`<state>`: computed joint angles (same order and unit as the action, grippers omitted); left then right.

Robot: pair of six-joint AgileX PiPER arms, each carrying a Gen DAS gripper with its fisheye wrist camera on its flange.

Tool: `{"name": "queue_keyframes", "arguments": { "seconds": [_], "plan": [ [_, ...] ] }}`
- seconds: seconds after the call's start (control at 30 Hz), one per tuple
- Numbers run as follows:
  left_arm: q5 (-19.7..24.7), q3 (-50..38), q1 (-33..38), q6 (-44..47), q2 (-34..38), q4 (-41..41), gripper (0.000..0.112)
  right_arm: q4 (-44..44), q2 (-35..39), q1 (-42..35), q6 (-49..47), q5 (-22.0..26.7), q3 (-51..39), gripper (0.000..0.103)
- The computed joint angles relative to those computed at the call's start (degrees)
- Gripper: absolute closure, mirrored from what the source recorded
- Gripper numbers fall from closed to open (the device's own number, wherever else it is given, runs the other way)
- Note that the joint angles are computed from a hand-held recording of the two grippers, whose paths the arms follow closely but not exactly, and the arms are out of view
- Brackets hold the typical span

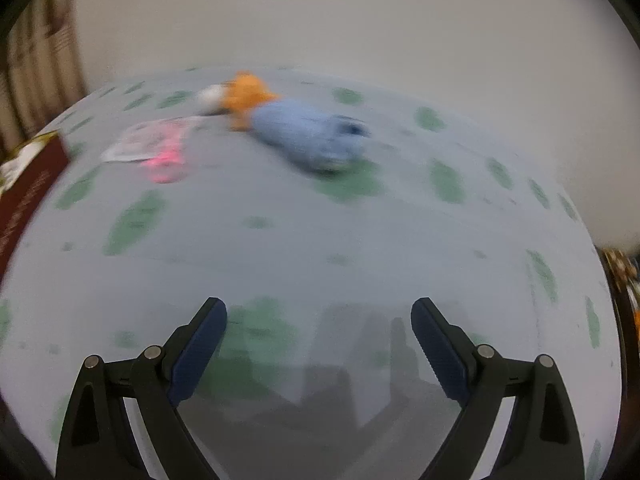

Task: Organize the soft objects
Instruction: 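Lower the white fluffy mitt into the tin and open the right gripper, then move the left gripper to the white printed wipe with pink ribbon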

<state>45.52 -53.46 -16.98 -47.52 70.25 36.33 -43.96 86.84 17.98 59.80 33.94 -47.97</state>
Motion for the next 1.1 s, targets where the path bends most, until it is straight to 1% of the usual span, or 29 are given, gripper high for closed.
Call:
{"name": "queue_keyframes", "arguments": {
  "seconds": [0.07, 0.1, 0.13, 0.2, 0.3, 0.4, 0.47, 0.57, 0.63, 0.73, 0.9, 1.0, 1.1],
  "plan": [
    [1.0, 0.0, -1.9, -1.9, 0.0, 2.6, 0.051, -2.8, -0.4, -2.5, 1.8, 0.9, 1.4, 0.011],
    [1.6, 0.1, -3.0, -3.0, 0.0, 4.1, 0.051, -2.3, -0.9, -4.4, 1.0, -0.6, 2.2, 0.011],
    [2.6, 0.1, -4.5, -4.4, 0.0, 5.9, 0.051, 0.1, -1.8, -6.5, -0.8, -2.9, 2.8, 0.011],
    [4.2, -0.3, -6.9, -6.1, 0.4, 8.3, 0.051, 0.7, -2.1, -8.1, -1.3, -4.4, 3.1, 0.011],
    [4.9, -1.9, -8.8, -4.6, 0.9, 6.5, 0.051, 1.4, -1.0, -8.1, -2.5, -3.9, 2.3, 0.010],
    [4.8, -4.6, -10.7, -2.8, 2.2, 3.4, 0.051, 1.8, -1.8, -8.3, -3.1, -4.7, 3.2, 0.004],
    [5.2, -6.9, -13.2, -2.7, 3.8, 2.8, 0.051, 1.4, -2.2, -8.2, -2.3, -4.7, 3.7, 0.004],
    [7.5, -11.2, -18.1, -3.4, 7.7, 4.6, 0.051, 3.9, -2.4, -8.7, -5.0, -5.7, 4.0, 0.003],
    [8.0, -14.4, -20.5, -2.5, 10.5, 4.2, 0.051, 4.1, -2.4, -8.9, -5.3, -6.0, 4.0, 0.002],
    [9.0, -19.1, -23.3, -1.8, 15.0, 4.5, 0.050, 8.0, -2.0, -10.0, -9.7, -7.1, 3.6, 0.002],
    [10.1, -26.5, -25.7, 1.3, 22.0, 2.2, 0.050, 10.5, -2.1, -10.7, -12.2, -8.2, 3.6, 0.002],
    [11.0, -30.7, -27.0, 2.2, 26.2, 2.2, 0.050, 11.8, -1.7, -11.0, -13.5, -7.9, 3.1, 0.001],
    [11.7, -35.2, -27.8, 3.6, 30.5, 1.5, 0.050, 16.5, -1.5, -12.4, -18.0, -8.5, 2.9, 0.001]
  ]
}}
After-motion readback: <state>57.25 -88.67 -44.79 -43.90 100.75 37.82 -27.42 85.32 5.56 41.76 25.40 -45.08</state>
